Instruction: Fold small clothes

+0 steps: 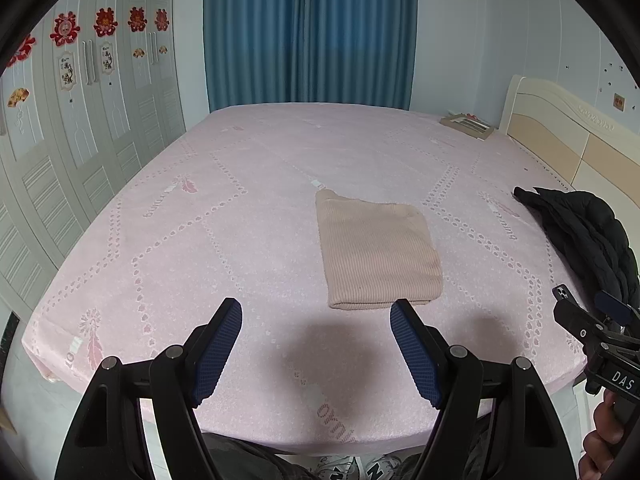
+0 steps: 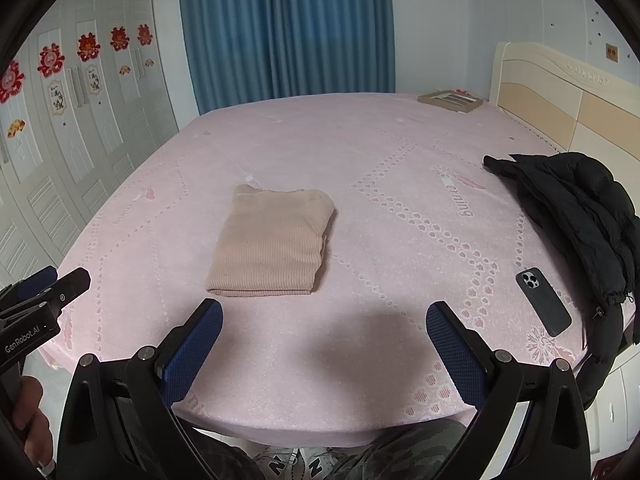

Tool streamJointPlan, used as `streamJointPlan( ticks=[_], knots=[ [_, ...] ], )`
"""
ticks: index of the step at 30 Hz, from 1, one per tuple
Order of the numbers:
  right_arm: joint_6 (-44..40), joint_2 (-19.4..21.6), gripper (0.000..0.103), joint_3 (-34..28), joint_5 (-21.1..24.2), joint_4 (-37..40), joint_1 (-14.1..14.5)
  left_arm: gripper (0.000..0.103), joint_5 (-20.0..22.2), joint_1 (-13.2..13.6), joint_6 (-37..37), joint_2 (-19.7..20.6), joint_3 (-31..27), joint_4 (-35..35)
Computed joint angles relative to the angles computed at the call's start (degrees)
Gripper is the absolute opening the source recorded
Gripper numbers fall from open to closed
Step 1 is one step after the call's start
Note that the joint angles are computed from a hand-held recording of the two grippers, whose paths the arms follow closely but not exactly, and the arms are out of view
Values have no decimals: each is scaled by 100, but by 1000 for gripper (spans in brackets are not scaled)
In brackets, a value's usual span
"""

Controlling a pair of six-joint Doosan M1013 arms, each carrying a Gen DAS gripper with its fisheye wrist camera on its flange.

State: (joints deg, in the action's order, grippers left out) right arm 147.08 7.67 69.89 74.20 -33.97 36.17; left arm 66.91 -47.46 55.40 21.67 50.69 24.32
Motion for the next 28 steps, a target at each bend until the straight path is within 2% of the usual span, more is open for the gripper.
streamJointPlan(
  ticks=[28],
  knots=[
    [-180, 205, 100, -306, -29, 231, -141, 76, 82, 143, 170, 218, -329, -219]
  ],
)
